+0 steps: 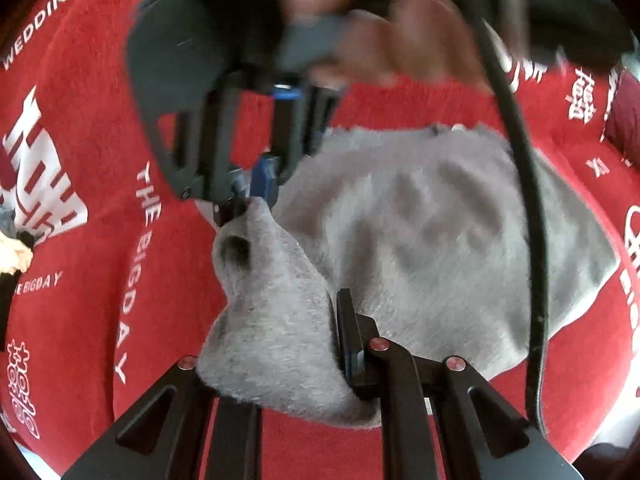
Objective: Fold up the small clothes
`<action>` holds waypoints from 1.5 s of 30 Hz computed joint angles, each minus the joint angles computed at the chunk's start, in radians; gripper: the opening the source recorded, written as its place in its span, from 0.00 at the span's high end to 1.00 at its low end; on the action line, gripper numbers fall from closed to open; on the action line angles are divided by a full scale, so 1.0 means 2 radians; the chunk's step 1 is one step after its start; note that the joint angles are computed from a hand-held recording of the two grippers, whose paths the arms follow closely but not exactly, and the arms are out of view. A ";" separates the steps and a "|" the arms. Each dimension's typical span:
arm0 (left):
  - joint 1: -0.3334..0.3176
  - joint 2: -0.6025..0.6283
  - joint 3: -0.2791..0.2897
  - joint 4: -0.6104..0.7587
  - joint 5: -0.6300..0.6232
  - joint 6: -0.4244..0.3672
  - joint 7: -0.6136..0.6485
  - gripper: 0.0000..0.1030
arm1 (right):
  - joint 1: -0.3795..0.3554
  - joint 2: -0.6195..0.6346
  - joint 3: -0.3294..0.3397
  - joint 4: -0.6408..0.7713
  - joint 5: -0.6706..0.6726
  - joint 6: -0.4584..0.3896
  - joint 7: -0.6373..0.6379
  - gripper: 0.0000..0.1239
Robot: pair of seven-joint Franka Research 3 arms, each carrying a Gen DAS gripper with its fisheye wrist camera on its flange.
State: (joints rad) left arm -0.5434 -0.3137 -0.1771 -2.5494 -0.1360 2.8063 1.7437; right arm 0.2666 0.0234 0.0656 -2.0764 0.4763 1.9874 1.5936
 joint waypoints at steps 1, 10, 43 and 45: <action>-0.005 -0.005 0.002 0.004 -0.005 -0.002 0.005 0.84 | -0.005 -0.027 -0.004 -0.027 0.023 0.018 -0.014 0.88; -0.040 -0.011 -0.017 0.065 -0.006 -0.001 0.024 0.84 | -0.046 -0.239 -0.066 -0.193 0.178 0.107 -0.079 0.88; -0.097 0.102 -0.132 0.160 0.099 -0.080 -0.043 0.33 | -0.391 -0.537 -0.155 -0.435 -0.001 -0.040 -0.036 0.74; -0.098 0.084 -0.122 0.152 0.069 -0.091 -0.029 0.33 | -0.408 -0.585 -0.155 -0.442 -0.015 -0.069 -0.016 0.68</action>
